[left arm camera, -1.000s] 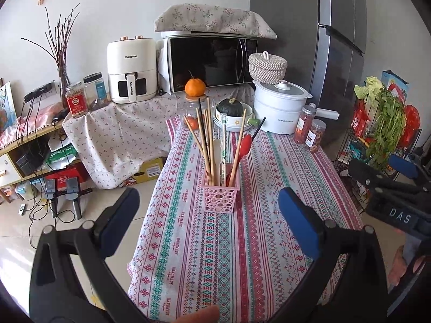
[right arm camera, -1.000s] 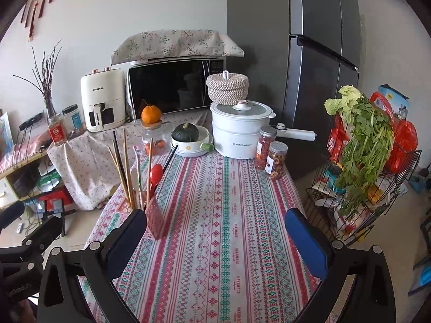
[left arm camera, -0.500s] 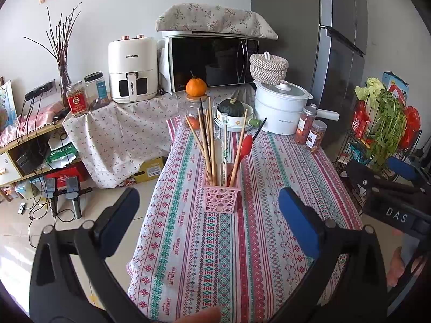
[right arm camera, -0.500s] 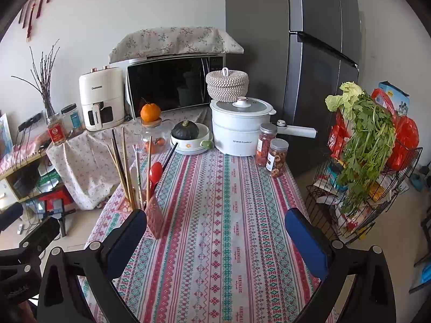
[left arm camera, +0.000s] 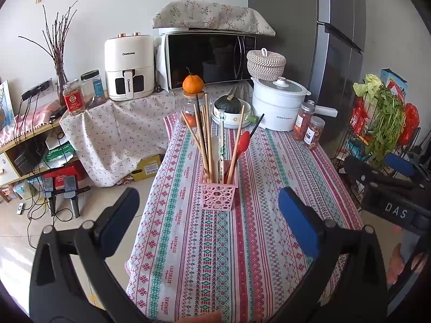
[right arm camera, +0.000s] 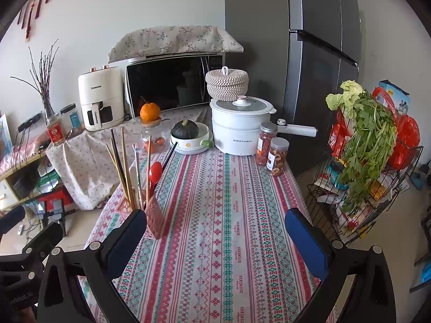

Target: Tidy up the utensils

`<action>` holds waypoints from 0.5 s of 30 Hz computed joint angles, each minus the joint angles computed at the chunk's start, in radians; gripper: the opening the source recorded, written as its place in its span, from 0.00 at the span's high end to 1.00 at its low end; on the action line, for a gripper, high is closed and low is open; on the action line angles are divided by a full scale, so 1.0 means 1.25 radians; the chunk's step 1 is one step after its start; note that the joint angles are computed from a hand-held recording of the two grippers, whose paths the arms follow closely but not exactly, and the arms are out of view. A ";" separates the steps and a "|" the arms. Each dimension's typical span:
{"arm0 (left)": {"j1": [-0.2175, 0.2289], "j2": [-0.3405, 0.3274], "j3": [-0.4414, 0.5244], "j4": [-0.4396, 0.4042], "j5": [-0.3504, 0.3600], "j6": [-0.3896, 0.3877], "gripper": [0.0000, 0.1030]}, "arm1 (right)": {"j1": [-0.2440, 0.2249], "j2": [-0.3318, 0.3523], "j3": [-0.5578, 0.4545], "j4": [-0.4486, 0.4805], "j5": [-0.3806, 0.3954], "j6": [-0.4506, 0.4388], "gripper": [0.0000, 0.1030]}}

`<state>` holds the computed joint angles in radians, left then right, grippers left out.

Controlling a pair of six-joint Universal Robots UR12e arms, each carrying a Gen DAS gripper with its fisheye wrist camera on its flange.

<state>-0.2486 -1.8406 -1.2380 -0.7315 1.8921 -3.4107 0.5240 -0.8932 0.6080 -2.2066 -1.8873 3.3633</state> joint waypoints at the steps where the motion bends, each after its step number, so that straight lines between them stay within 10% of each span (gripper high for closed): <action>1: 0.000 0.000 0.000 0.000 0.000 0.000 0.01 | 0.000 0.000 0.000 0.000 0.001 0.000 0.00; 15: 0.000 0.000 0.000 0.002 0.000 0.000 0.01 | 0.000 -0.001 0.002 0.000 -0.001 0.002 0.00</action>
